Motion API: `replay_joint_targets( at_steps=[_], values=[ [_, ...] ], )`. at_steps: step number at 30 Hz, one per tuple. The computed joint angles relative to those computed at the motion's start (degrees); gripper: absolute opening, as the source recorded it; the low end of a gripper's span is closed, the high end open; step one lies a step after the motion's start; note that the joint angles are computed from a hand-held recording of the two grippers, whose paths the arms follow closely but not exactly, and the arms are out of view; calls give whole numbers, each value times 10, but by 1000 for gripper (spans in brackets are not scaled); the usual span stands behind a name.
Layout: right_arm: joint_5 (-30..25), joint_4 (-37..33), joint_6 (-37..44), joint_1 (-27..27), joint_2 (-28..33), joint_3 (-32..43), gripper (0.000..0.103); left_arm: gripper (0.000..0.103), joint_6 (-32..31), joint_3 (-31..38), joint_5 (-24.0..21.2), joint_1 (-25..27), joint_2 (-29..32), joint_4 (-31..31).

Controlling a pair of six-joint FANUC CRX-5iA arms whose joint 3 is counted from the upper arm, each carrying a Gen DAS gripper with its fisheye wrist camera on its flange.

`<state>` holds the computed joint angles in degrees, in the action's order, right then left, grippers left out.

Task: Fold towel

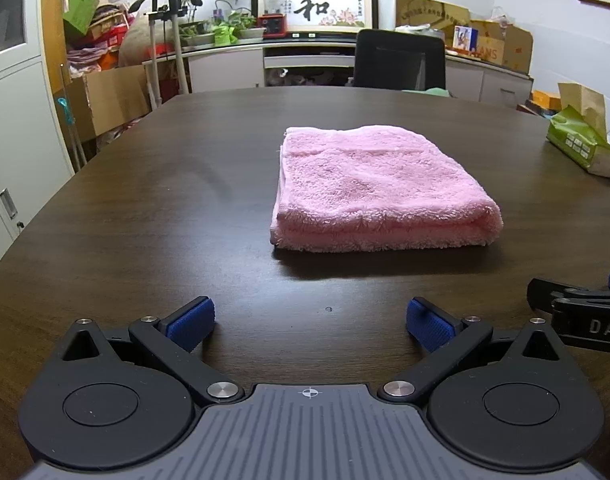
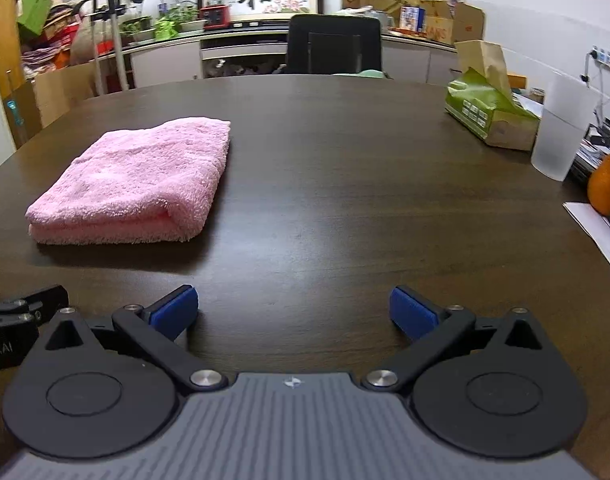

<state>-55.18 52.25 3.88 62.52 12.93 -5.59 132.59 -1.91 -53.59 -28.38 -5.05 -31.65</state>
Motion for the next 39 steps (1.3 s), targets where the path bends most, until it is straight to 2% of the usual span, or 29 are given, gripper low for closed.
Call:
replay_joint_targets(
  at_steps=[4, 13, 26, 39],
  values=[
    [-17, 1, -16, 7, 5, 5, 103, 103, 4, 4, -4, -4, 3, -2],
    [15, -1, 11, 6, -8, -9, 103, 103, 5, 4, -2, -4, 4, -2],
    [12, -3, 12, 8, -2, -1, 103, 103, -9, 10, 0, 6, 9, 6],
    [15, -3, 13, 8, -2, -1, 103, 103, 9, 13, -9, -2, 11, -6]
  ],
)
